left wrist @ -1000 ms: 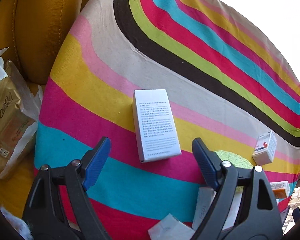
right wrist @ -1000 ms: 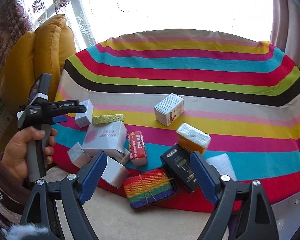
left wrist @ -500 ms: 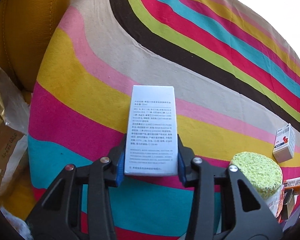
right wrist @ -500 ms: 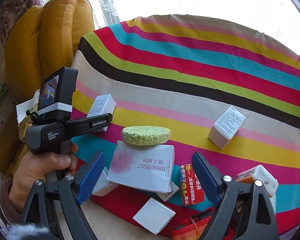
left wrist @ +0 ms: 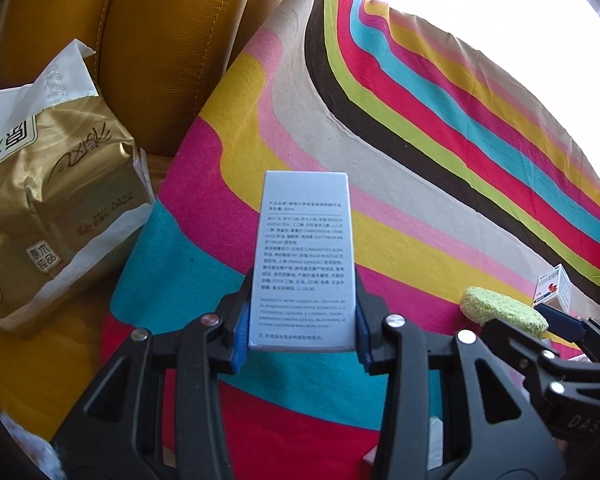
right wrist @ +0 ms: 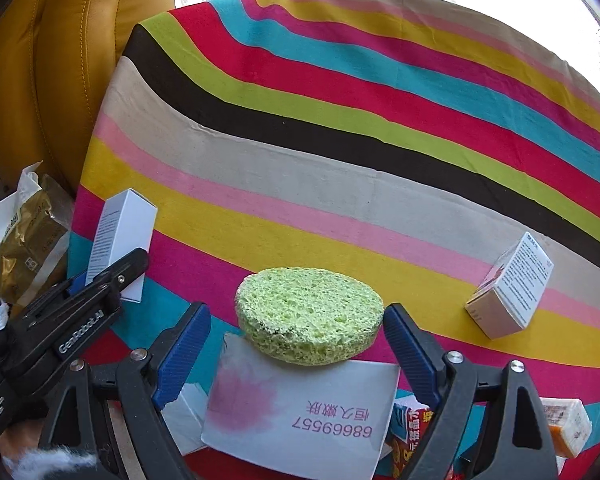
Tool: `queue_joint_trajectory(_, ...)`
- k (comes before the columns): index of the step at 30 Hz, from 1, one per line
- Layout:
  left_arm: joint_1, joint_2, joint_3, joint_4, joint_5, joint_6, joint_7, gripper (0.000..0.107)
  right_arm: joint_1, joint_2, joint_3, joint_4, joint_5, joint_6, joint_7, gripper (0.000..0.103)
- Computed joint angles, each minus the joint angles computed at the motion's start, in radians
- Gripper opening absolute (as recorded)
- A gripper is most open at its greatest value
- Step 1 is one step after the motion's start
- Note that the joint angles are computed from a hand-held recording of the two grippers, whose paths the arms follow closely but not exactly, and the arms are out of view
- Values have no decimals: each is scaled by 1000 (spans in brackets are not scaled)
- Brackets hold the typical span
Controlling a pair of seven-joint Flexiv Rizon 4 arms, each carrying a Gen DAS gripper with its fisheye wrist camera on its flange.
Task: Organize objects
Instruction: 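Carry the sponge and tall box into the purple-rimmed box and release both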
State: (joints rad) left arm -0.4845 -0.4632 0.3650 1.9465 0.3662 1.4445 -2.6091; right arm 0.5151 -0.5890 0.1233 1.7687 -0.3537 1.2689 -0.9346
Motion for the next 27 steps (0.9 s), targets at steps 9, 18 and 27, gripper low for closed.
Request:
queue_joint_trajectory(9,-2,2,-10,14,-9,30,27,45,-6,-49,-2,-53,4,-25,-29,86)
queue_joint_trajectory(18,-105,15,85,13,40,22,-41,45,76,-3,-137,57,-87,142,75,83)
queue_joint_trajectory(27,-180,83,115,7,226,-55,-214,45,417,127,-578,321,-203,416,268,83)
